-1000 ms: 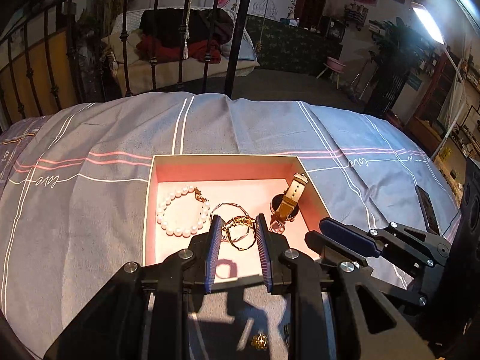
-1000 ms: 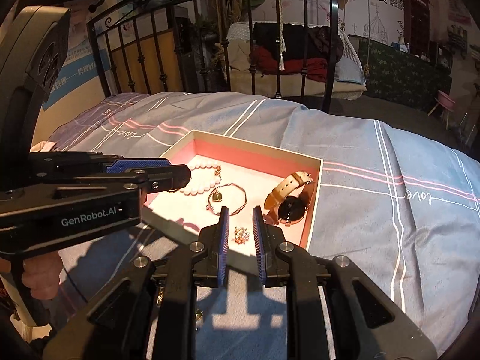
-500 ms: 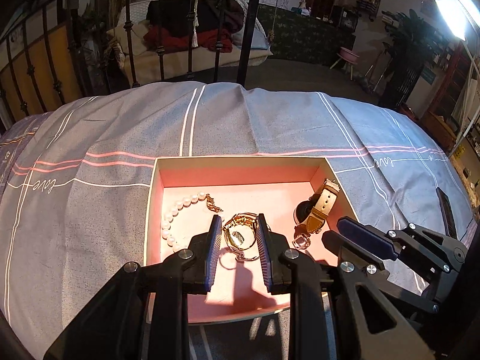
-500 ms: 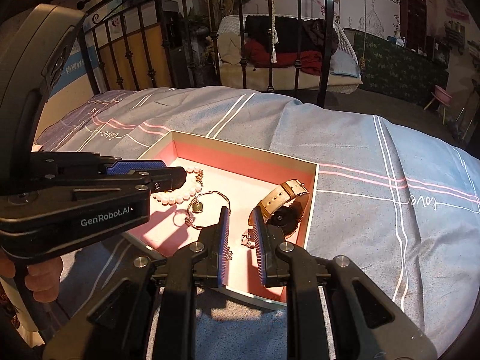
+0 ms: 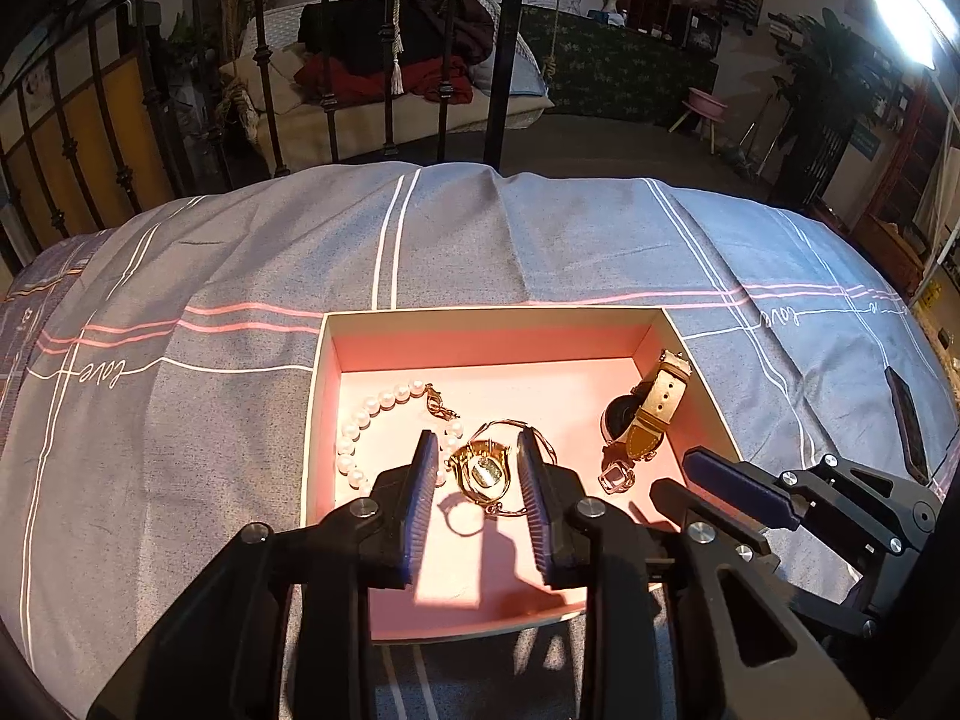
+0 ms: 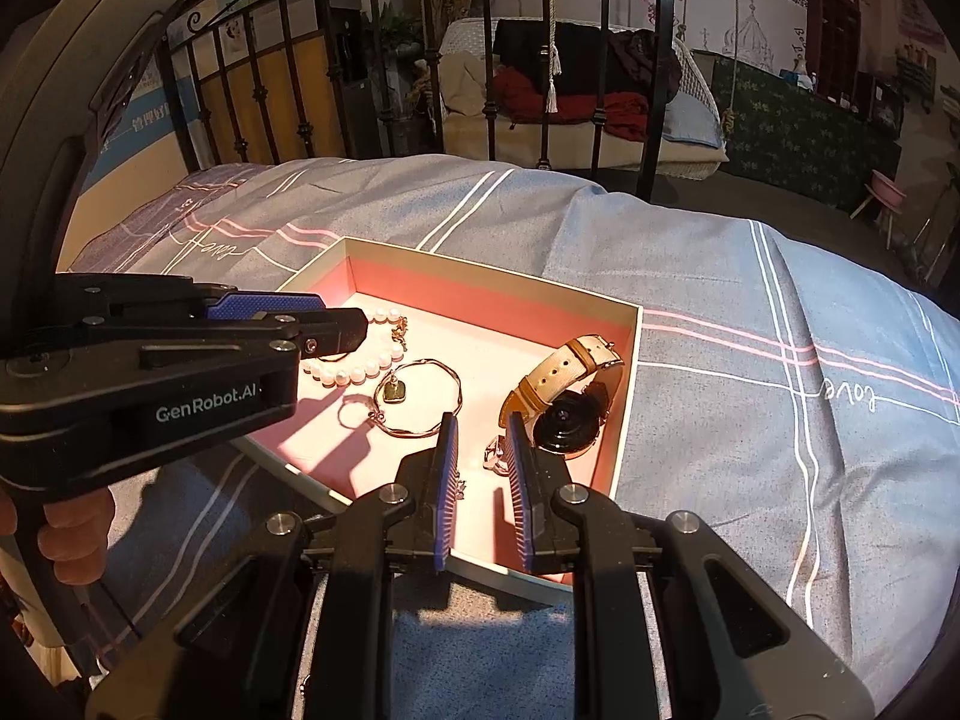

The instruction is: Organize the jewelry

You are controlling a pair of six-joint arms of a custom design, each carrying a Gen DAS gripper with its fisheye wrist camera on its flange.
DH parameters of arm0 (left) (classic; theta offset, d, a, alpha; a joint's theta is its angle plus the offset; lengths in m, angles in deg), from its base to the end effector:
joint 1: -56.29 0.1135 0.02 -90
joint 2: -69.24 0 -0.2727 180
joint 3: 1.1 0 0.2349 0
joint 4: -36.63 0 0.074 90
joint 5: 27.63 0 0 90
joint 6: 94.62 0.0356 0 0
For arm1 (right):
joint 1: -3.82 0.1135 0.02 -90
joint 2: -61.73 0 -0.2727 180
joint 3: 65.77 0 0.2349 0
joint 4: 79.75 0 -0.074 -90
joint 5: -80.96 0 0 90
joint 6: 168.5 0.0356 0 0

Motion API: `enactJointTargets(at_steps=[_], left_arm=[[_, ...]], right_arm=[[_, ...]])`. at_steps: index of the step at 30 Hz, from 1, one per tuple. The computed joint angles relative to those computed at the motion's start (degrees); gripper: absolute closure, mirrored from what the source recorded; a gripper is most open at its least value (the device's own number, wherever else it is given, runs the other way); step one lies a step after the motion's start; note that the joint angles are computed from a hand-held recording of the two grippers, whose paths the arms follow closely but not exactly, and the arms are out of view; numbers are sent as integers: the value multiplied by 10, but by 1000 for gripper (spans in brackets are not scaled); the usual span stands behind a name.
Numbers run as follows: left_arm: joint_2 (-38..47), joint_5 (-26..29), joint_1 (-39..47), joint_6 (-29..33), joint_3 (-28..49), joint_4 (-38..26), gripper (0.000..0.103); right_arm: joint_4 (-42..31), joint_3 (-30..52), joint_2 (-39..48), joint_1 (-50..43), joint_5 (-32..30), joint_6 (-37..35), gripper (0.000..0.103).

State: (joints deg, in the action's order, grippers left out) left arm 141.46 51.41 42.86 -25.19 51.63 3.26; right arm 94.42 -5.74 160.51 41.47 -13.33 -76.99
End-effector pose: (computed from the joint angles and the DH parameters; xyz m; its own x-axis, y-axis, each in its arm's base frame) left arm 0.2194 -0.0454 0.2080 -0.7668 -0.1715 -0.6185 -0.1635 0.9840 -0.0702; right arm 0.2540 0.1993 0.1591 -0.5727 -0.4087 -0.7106 -0.6364 0.7680 0.0713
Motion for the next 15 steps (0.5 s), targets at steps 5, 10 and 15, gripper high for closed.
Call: enactJointTargets(at_steps=[5, 10, 15], left_arm=[[-54, -16, -14, -6, -9, -20, 35], [-157, -48, -78, -38, -47, -71, 32], [-221, -107, -206, -129, -113, -124, 32]], right_arm=[[18, -32, -35, 13, 27, -4, 35], [28, -107, -109, 13, 25, 0, 30], [39, -203, -162, 20, 21, 8, 30]])
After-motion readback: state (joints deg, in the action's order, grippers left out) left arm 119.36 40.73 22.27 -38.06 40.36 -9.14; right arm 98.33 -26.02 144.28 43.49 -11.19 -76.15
